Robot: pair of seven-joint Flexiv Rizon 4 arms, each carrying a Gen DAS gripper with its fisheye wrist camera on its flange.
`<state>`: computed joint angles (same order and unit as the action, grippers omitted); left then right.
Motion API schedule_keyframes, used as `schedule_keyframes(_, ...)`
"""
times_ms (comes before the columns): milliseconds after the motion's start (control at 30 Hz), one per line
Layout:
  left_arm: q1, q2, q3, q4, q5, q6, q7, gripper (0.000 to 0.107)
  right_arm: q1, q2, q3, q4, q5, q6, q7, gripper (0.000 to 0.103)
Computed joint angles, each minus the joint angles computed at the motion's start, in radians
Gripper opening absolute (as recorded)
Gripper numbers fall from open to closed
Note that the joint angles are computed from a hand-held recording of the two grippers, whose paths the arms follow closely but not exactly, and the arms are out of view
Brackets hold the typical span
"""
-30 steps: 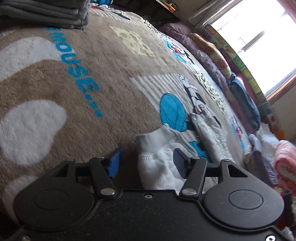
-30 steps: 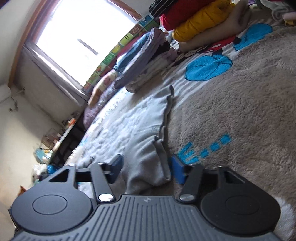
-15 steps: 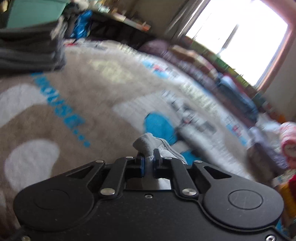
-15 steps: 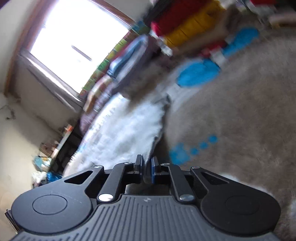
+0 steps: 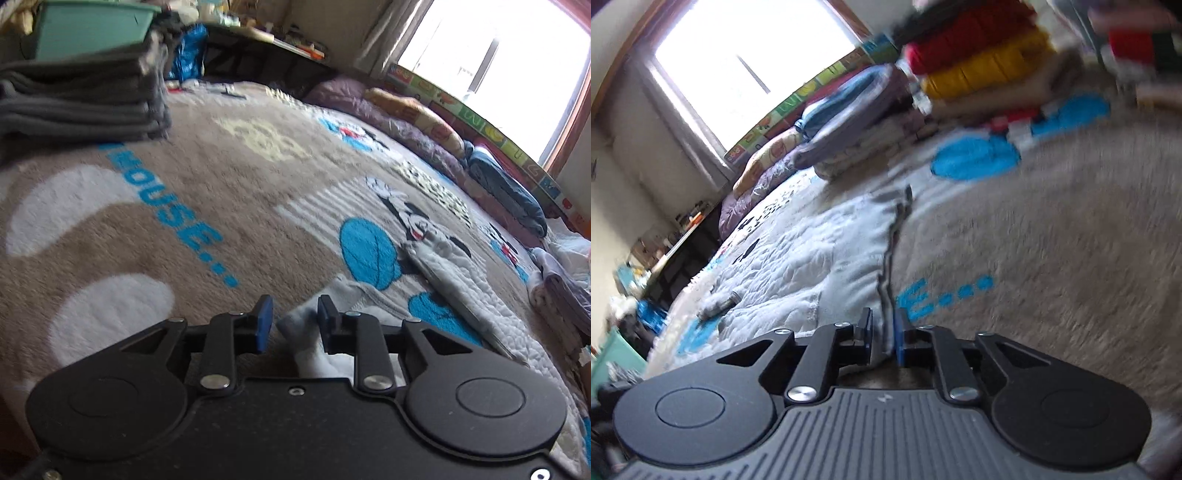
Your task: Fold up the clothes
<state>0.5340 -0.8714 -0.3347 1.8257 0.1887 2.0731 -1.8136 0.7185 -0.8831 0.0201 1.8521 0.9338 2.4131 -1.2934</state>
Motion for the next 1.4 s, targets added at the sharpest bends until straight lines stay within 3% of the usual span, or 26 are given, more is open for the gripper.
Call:
schedule_keyframes(100,-0.013,0.005,0.006,0.004,0.052,0.050,0.023,0.023,0.064,0.001,-0.054,-0.006,0.012,0.030,-0.143,0.018)
schedule_keyframes(200,0.005,-0.019,-0.048,-0.020,0.159,0.032,0.067,0.023,0.109,0.003,-0.082,-0.033,0.004,0.003,-0.323,0.018)
schedule_keyframes(267,0.020,-0.041,-0.097,-0.057,0.195,-0.072,0.121,0.027,0.146,0.004,-0.115,-0.076,0.052,-0.087,-0.459,0.016)
schedule_keyframes(333,0.028,-0.047,-0.123,-0.072,0.177,-0.147,0.164,0.033,0.192,0.020,-0.193,-0.137,0.209,-0.282,-0.591,0.019)
schedule_keyframes(400,0.039,-0.052,-0.150,-0.089,0.159,-0.224,0.207,0.032,0.177,0.035,-0.183,-0.123,0.194,-0.303,-0.546,0.018)
schedule_keyframes(500,0.172,-0.108,-0.327,-0.068,0.197,-0.195,0.281,0.032,0.130,0.038,-0.111,-0.071,0.074,-0.196,-0.440,0.019)
schedule_keyframes(633,0.254,-0.166,-0.474,-0.085,0.198,-0.242,0.377,0.032,0.099,0.020,-0.081,-0.050,-0.005,-0.089,-0.370,0.019)
schedule_keyframes(733,0.238,-0.179,-0.504,-0.130,0.163,-0.290,0.443,0.032,0.111,0.019,-0.117,-0.071,-0.002,-0.108,-0.420,0.019)
schedule_keyframes(867,0.207,-0.209,-0.549,-0.231,0.047,-0.442,0.496,0.032,0.109,0.021,-0.162,-0.095,-0.004,-0.155,-0.474,0.019)
schedule_keyframes(1067,0.099,-0.275,-0.523,-0.437,-0.198,-0.641,0.459,0.032,0.057,0.010,-0.210,-0.114,-0.107,-0.260,-0.437,0.019)
schedule_keyframes(1200,-0.041,-0.275,-0.357,-0.583,-0.317,-0.723,0.361,0.034,0.005,-0.013,-0.222,-0.136,-0.213,-0.302,-0.387,0.019)
schedule_keyframes(1233,-0.071,-0.279,-0.317,-0.619,-0.342,-0.745,0.334,0.037,-0.015,-0.019,-0.216,-0.141,-0.247,-0.306,-0.374,0.020)
schedule_keyframes(1300,-0.091,-0.304,-0.309,-0.659,-0.397,-0.760,0.320,0.047,-0.062,-0.028,-0.193,-0.151,-0.315,-0.300,-0.343,0.021)
schedule_keyframes(1400,-0.128,-0.328,-0.284,-0.707,-0.450,-0.753,0.317,0.048,-0.151,-0.046,-0.125,-0.163,-0.426,-0.269,-0.277,0.023)
